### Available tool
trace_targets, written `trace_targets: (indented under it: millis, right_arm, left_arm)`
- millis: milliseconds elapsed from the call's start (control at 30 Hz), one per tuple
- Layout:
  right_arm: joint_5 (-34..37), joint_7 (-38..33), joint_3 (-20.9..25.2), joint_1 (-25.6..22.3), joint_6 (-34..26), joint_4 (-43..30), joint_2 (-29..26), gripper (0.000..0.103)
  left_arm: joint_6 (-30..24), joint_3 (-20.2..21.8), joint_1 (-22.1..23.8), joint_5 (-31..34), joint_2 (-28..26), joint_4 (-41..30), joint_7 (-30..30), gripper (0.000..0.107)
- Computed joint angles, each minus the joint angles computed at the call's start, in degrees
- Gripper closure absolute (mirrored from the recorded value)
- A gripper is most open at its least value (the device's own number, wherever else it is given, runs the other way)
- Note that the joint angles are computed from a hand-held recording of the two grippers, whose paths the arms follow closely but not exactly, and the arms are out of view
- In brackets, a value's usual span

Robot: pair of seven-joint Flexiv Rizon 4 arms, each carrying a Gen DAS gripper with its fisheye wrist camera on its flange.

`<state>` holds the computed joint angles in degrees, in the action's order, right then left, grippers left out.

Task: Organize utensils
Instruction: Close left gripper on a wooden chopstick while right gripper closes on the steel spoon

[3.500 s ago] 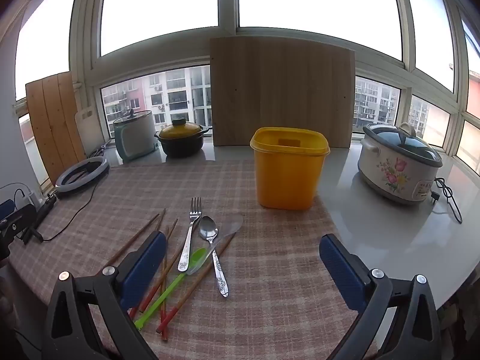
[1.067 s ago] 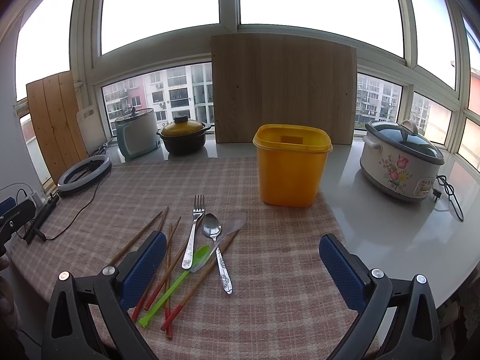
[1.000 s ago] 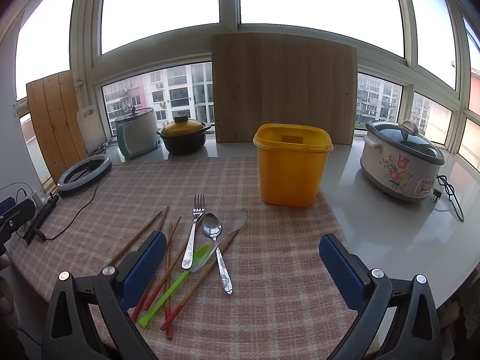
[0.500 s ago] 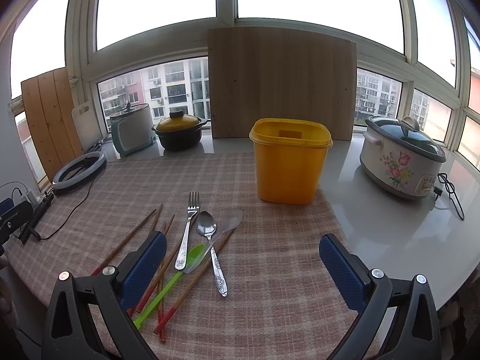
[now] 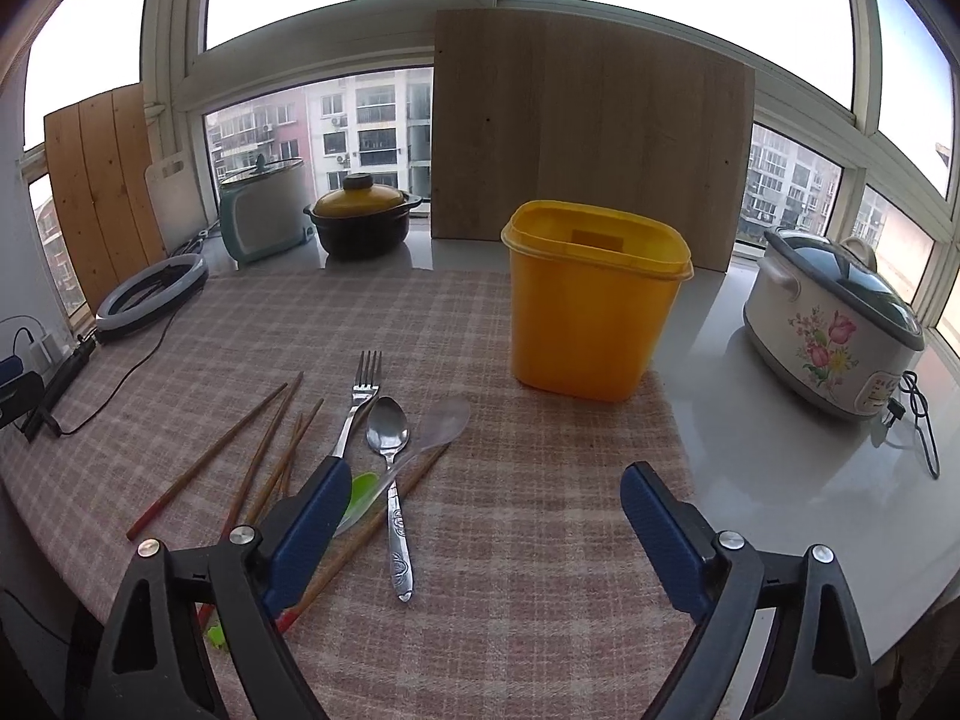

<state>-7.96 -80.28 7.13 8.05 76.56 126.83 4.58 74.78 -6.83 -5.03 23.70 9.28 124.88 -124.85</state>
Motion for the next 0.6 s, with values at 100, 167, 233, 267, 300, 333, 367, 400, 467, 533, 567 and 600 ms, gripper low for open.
trace_targets:
  millis: [100,167,233,267,300,333,367,400,467,533,567,600]
  right_arm:
    - [13.4,-10.7,-1.6,2.8,-6.8,-4.9,-1.4,0.027]
    - [21.1,-15.6,-2.2,3.0,-11.8,-8.7,-2.7,0.029]
    - [26.4,-18.6,-2.2,2.4,-15.7,-12.0,-4.3,0.034]
    - [28.2,-19.3,-2.2,1.9,-17.3,-13.5,-5.3,0.036]
    - [29.9,-20.2,-2.0,1.3,-18.8,-14.8,-6.2,0.039]
    - [31.4,-20.8,-1.8,0.8,-20.2,-16.2,-7.3,0.042]
    - [32.3,-20.9,-1.6,0.3,-21.6,-17.5,-8.4,0.043]
    - [33.0,-20.6,-1.4,-0.2,-22.8,-18.6,-9.3,0.044]
    - [35.1,-20.8,-0.8,-1.3,-24.9,-21.2,-11.4,0.051]
    - [35.2,-19.7,-0.4,-2.0,-25.4,-22.7,-13.2,0.057]
    - [34.6,-18.7,-0.2,-2.1,-25.1,-23.2,-14.0,0.057]
    - [34.3,-18.2,0.0,-2.5,-25.3,-23.8,-14.8,0.057]
  left_arm:
    - [2.8,3.3,-3.1,-10.2,-3.1,1.8,9.5,0.027]
    - [3.9,4.6,-4.9,-17.8,-4.7,3.1,16.1,0.035]
    - [4.7,5.4,-6.6,-27.2,-6.4,4.3,24.0,0.043]
    - [4.7,5.3,-7.0,-30.8,-7.2,4.6,26.7,0.048]
    - [5.0,5.2,-7.5,-35.2,-8.0,4.9,30.3,0.05]
    - [4.9,4.9,-8.0,-39.8,-8.7,5.1,34.2,0.053]
    - [4.6,4.5,-8.3,-44.5,-9.5,5.2,37.8,0.056]
    - [4.3,3.9,-8.5,-48.3,-10.3,5.2,40.7,0.057]
    - [3.0,2.9,-8.5,-54.9,-11.4,4.8,45.6,0.064]
    - [1.4,2.4,-8.1,-58.4,-12.5,3.9,48.2,0.067]
    - [0.8,2.2,-7.9,-59.3,-13.2,3.2,49.2,0.069]
    - [0.1,2.2,-7.7,-58.5,-13.8,2.5,48.9,0.071]
